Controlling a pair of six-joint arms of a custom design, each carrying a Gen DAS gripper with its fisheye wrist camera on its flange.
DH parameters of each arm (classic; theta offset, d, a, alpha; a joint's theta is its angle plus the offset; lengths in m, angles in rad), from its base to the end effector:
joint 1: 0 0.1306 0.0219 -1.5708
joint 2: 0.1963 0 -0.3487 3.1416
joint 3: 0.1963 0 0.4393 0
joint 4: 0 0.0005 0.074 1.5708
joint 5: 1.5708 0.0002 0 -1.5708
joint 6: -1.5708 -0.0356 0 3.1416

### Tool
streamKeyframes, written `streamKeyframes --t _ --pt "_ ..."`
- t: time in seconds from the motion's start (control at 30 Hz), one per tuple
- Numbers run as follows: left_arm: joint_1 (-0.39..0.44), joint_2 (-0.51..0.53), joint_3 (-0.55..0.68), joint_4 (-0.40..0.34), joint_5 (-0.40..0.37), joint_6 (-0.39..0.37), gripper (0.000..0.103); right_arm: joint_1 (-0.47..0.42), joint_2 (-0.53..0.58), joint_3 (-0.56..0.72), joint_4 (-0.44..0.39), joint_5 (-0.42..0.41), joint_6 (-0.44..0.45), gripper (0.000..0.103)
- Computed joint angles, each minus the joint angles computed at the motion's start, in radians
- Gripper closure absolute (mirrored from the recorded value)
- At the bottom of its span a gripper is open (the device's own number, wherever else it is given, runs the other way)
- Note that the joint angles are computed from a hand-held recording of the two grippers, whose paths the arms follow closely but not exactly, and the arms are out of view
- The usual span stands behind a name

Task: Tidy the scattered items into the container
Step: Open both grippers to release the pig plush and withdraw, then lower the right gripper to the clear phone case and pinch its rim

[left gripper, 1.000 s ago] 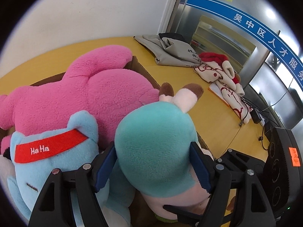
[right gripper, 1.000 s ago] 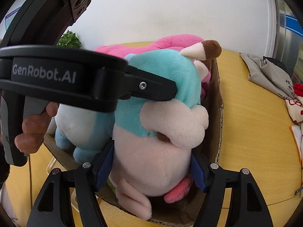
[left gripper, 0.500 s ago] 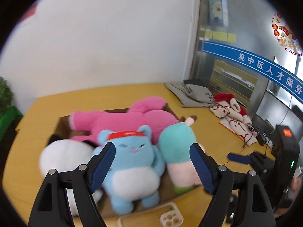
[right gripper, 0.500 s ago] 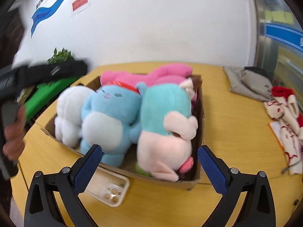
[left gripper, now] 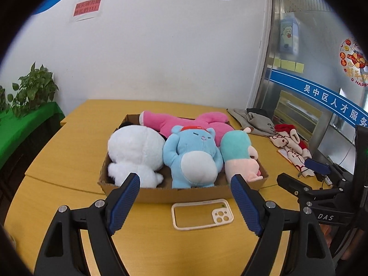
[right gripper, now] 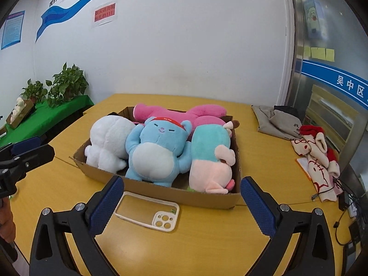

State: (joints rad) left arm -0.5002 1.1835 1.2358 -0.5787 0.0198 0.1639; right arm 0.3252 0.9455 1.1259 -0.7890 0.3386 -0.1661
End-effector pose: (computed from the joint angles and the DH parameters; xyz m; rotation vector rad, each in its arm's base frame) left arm 0.4286 -0.2356 0.4407 0.3676 2.0931 -0.4186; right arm 0.3803 0.1152 0.4649 0.0202 2.1414 -0.0829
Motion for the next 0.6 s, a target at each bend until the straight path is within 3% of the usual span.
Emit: streamKeyframes --t 0.23,0.6 --pt "-0.014 -0.03 -0.034 0.021 0.017 0.003 0.022 0.022 -0.037 -0.014 -0.021 0.034 -0.011 0.0" --pt "-0.029 0.036 -0.002 0.006 0.037 0.016 0.022 -0.012 -0.036 -0.037 -0.027 0.001 -0.029 0.0"
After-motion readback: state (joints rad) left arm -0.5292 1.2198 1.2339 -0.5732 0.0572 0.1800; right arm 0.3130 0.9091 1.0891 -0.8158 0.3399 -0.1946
